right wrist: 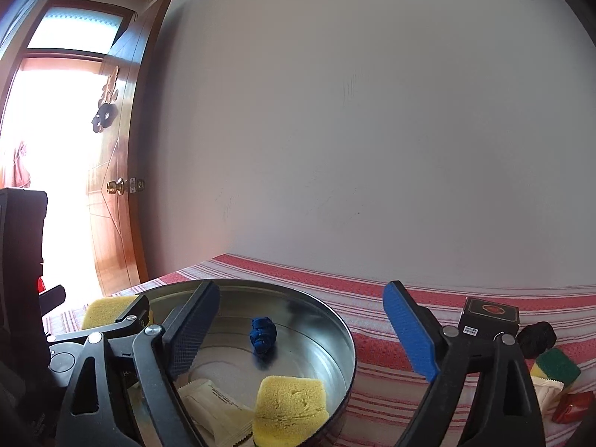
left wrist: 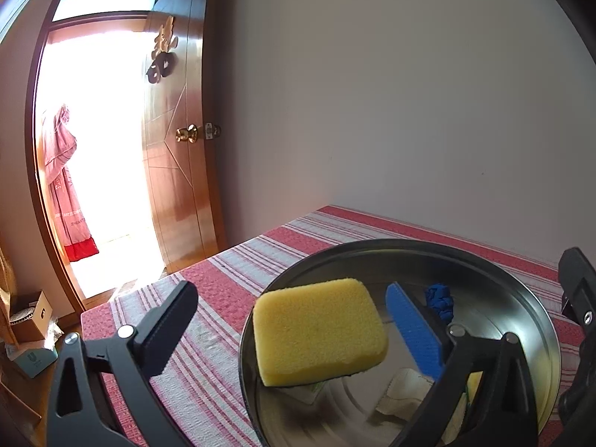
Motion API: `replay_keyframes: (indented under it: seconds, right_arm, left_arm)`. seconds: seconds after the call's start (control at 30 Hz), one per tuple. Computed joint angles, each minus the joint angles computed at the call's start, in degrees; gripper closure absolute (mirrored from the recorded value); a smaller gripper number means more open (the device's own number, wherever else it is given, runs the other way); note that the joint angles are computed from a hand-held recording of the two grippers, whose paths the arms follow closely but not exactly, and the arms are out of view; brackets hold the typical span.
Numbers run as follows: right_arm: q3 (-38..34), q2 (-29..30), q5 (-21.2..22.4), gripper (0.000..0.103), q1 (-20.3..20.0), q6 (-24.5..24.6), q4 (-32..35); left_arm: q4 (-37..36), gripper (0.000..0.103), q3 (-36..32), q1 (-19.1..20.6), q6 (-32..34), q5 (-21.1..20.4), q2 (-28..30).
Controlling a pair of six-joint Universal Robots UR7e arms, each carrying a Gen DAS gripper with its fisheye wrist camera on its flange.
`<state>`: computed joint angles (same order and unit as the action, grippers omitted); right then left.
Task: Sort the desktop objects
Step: 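Open the right gripper over the tin, then the left, dropping both sponges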
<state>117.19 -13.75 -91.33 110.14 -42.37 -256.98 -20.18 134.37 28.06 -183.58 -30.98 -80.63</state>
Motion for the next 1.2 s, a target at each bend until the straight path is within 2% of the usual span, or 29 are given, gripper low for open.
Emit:
replay_keyframes:
  seconds: [0.13, 0.27, 0.33, 0.37, 0.43, 0.5, 0.57, 0.77, 0.87, 1.0, 1.2]
  right_arm:
    - [0.52, 1.08, 0.77, 0.002, -0.13, 0.33, -6.34]
    - [1.28, 2.07, 2.30, 0.002, -0.64, 0.48, -11.76]
    - [1.63, 2.01, 2.78, 0.000, -0.75, 0.44, -12.18]
    - [1.77, 1.74, 2.40, 0.000, -0.59, 0.35, -11.27]
    - [1.94, 0.46, -1.38, 0.000, 0.46, 0.35, -6.12]
    - [2.63, -2.09, -6.00, 0.001, 0.88, 3.40, 3.09]
    - [3.32, -3.71, -7.06, 0.001, 0.10, 6.58, 7.24]
    - [5.85, -2.51, -2.32, 0.001, -2.98, 10.90, -5.92]
    - [7.04, -2.36, -0.02, 0.001, -4.64, 12.40, -9.84]
    - [7.32, -3.28, -2.95, 0.001, -5.14, 11.60, -11.45]
    - [9.55, -5.59, -4.57, 0.001, -7.80, 10.69, -13.63]
  left_arm:
    - [0.45, 0.001, 0.39, -0.77, -1.77, -0.88, 0.87]
    - [0.57, 0.001, 0.77, -1.30, -2.78, -1.35, 1.15]
    - [0.51, 0.001, 0.94, -1.69, -2.93, -1.33, 1.25]
    - [0.43, 0.001, 1.06, -1.97, -2.99, -1.33, 1.33]
    - [0.39, 0.001, 1.33, -2.69, -3.28, -1.50, 1.79]
    - [0.33, 0.001, 1.36, -3.17, -3.82, -2.57, 2.31]
    - [0.10, 0.001, 1.53, -3.54, -3.38, -2.15, 2.32]
    - [-1.41, 0.001, 1.76, -5.16, -0.87, -1.15, 3.29]
    - [-2.48, 0.001, 2.12, -6.20, 0.33, -0.46, 3.16]
    - [-4.74, 0.001, 2.64, -7.99, 2.95, 1.43, 3.67]
    - [-7.56, 0.001, 2.03, -11.11, 6.53, 5.03, 7.73]
